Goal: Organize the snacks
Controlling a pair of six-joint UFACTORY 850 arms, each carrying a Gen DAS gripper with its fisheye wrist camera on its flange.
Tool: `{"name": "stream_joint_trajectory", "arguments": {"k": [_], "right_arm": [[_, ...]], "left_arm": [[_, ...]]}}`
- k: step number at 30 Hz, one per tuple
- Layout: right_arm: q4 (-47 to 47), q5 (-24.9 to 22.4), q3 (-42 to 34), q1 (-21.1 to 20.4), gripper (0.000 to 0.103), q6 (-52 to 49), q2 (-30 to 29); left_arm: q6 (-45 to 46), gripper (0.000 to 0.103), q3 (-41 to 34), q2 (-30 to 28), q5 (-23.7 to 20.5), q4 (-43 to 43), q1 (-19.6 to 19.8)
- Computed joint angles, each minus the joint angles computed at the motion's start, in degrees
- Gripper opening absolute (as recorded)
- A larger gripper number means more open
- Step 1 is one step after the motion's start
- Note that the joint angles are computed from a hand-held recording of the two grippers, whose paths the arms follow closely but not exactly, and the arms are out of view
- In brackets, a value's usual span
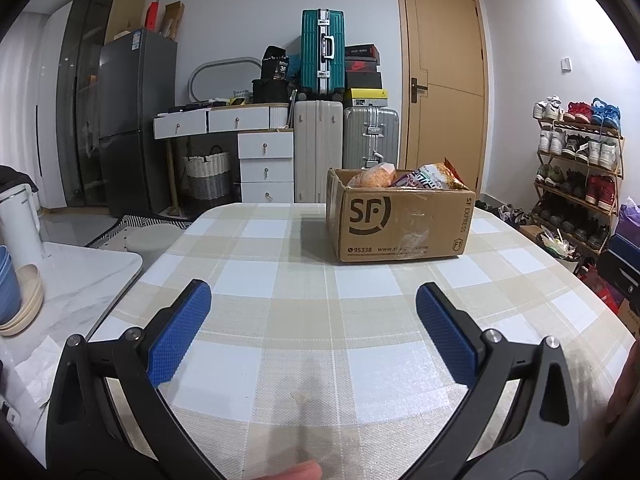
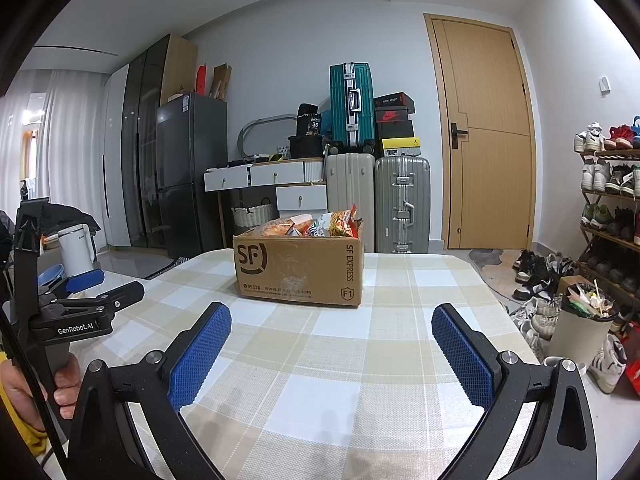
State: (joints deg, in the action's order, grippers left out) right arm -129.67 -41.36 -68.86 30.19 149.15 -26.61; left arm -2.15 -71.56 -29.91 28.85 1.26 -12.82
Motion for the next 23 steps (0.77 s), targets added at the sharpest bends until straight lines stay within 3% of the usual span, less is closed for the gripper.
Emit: {"name": "stream_joint_trajectory", "arguments": {"k": [23], "right_arm": [[0.1, 0.11, -0.09, 0.01, 0.102, -0.09, 0.05]], "left_arm": [[-1.95, 0.102, -0.44, -0.68, 0.28, 2.59, 0.6]]}}
